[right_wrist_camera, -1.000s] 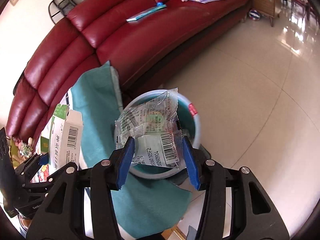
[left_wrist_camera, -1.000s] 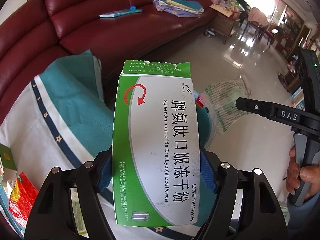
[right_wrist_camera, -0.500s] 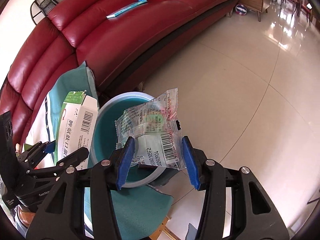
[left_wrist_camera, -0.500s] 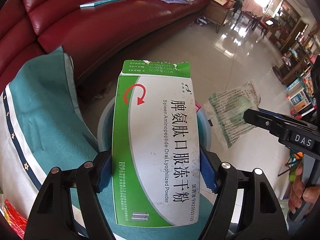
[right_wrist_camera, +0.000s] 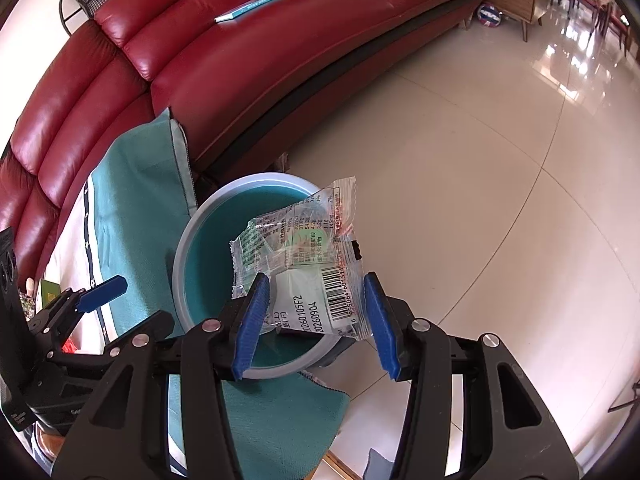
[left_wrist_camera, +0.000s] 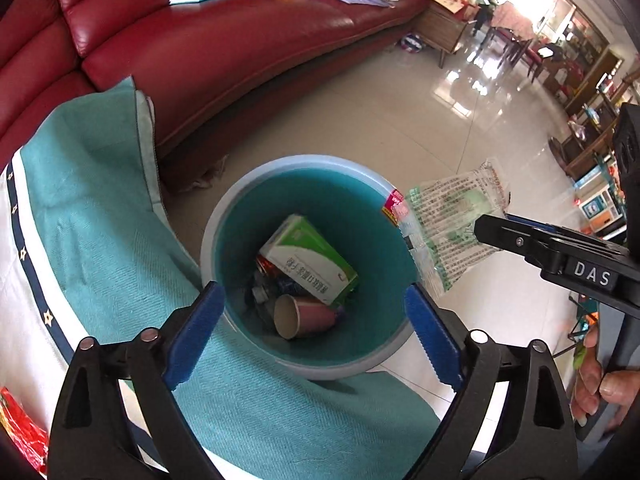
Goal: Collect trash
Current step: 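Open both tools to drop the box and bag into the bin, then move both tools back to the table toward the bottle and lid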
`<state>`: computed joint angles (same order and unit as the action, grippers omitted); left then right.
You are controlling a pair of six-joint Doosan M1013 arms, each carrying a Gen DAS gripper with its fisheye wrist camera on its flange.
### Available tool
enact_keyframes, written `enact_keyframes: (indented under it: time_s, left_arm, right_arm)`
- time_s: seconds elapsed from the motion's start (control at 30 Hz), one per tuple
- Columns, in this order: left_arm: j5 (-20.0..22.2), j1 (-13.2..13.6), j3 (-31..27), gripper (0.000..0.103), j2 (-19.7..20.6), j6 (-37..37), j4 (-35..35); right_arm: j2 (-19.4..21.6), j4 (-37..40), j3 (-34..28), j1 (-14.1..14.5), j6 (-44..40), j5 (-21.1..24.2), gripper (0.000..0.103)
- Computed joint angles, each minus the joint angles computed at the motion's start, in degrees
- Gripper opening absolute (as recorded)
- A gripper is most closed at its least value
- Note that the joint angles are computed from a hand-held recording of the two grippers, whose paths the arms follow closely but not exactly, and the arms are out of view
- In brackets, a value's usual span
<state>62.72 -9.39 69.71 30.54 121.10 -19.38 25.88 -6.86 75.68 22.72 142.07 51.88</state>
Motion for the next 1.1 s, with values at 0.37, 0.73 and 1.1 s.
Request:
enact_keyframes:
  time_s: [0.37, 0.73, 1.1]
  left_arm:
    - [0.34, 1.85, 1.82, 0.097, -1.10, -0.43, -1.16]
    - [0.12, 3.22, 3.54, 0.097, -2.60, -0.13, -3.16]
    - [-2.38, 5.29, 7.49, 0.097, -6.88, 1.81, -4.87]
  right_arm:
    - [2.73, 3.23, -3.90, 0.64, -3.99, 1.56, 0.069]
    - [3.12, 3.24, -5.48, 1.50, -1.69, 5.53, 0.084]
    - [1.95, 1.21, -5.85, 4.29, -0.95, 5.16, 0.084]
